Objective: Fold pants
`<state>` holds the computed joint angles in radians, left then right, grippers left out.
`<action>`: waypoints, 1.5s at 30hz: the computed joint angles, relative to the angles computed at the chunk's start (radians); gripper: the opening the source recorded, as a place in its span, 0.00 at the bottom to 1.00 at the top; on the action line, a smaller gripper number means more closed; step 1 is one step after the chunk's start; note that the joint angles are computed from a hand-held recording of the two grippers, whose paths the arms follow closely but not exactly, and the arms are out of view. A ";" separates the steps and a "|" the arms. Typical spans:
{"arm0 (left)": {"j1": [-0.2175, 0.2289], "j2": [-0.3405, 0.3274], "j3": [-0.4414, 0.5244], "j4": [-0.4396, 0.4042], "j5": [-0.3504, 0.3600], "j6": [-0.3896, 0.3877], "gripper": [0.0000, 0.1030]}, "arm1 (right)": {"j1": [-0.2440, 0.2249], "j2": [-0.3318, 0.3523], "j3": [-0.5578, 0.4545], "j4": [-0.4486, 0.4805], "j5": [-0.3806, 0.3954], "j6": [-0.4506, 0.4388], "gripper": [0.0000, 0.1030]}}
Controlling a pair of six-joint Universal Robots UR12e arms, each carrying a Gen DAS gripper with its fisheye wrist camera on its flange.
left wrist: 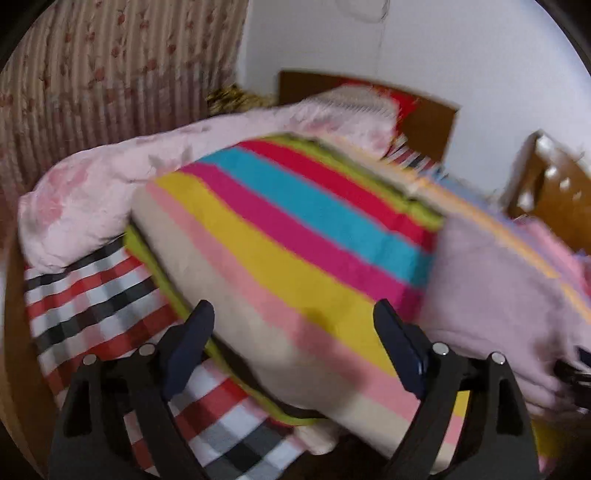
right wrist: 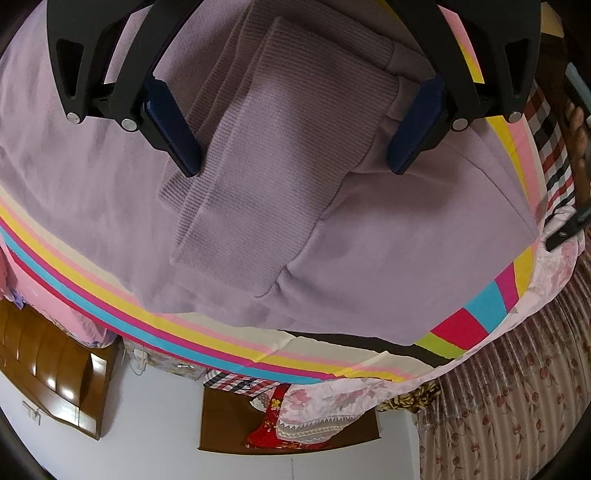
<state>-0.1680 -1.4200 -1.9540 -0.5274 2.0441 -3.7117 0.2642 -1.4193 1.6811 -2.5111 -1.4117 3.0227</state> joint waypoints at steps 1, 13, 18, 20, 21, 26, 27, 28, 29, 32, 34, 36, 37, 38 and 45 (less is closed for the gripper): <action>0.007 0.003 0.001 0.018 -0.032 0.030 0.89 | 0.000 0.000 0.000 -0.001 -0.002 -0.001 0.95; -0.042 -0.096 0.127 -0.173 -0.148 0.173 0.99 | -0.026 -0.030 0.018 0.051 0.042 -0.038 0.95; -0.036 -0.100 0.128 -0.171 -0.130 0.184 0.99 | -0.047 -0.061 0.052 0.030 0.080 -0.020 0.95; -0.027 -0.095 0.122 -0.165 -0.136 0.189 0.99 | -0.047 -0.078 0.072 -0.009 0.050 -0.013 0.95; -0.026 -0.095 0.121 -0.163 -0.140 0.191 0.99 | -0.051 -0.092 0.093 -0.043 0.039 -0.019 0.95; -0.027 -0.093 0.119 -0.160 -0.135 0.174 0.99 | -0.077 -0.121 0.165 -0.085 0.051 -0.073 0.95; -0.027 -0.094 0.121 -0.164 -0.133 0.170 0.99 | -0.078 -0.125 0.168 -0.083 0.048 -0.071 0.95; -0.027 -0.094 0.121 -0.165 -0.132 0.170 0.99 | -0.078 -0.127 0.168 -0.081 0.044 -0.074 0.95; -0.027 -0.094 0.121 -0.168 -0.130 0.168 0.99 | -0.080 -0.128 0.170 -0.083 0.051 -0.075 0.95; -0.023 -0.092 0.120 -0.170 -0.142 0.155 0.99 | -0.082 -0.129 0.179 -0.102 0.055 -0.073 0.95; -0.019 -0.090 0.120 -0.175 -0.154 0.142 0.99 | -0.085 -0.132 0.180 -0.095 0.063 -0.083 0.95; -0.022 -0.092 0.124 -0.187 -0.147 0.139 0.99 | -0.095 -0.142 0.183 -0.069 0.081 -0.113 0.95; -0.024 -0.094 0.132 -0.204 -0.141 0.137 0.99 | -0.105 -0.153 0.185 -0.046 0.087 -0.128 0.95; -0.027 -0.097 0.146 -0.235 -0.131 0.131 0.99 | -0.116 -0.166 0.191 -0.039 0.093 -0.123 0.95; -0.126 -0.140 0.235 -0.182 -0.031 0.222 0.98 | -0.392 -0.367 0.365 -0.151 0.222 0.224 0.95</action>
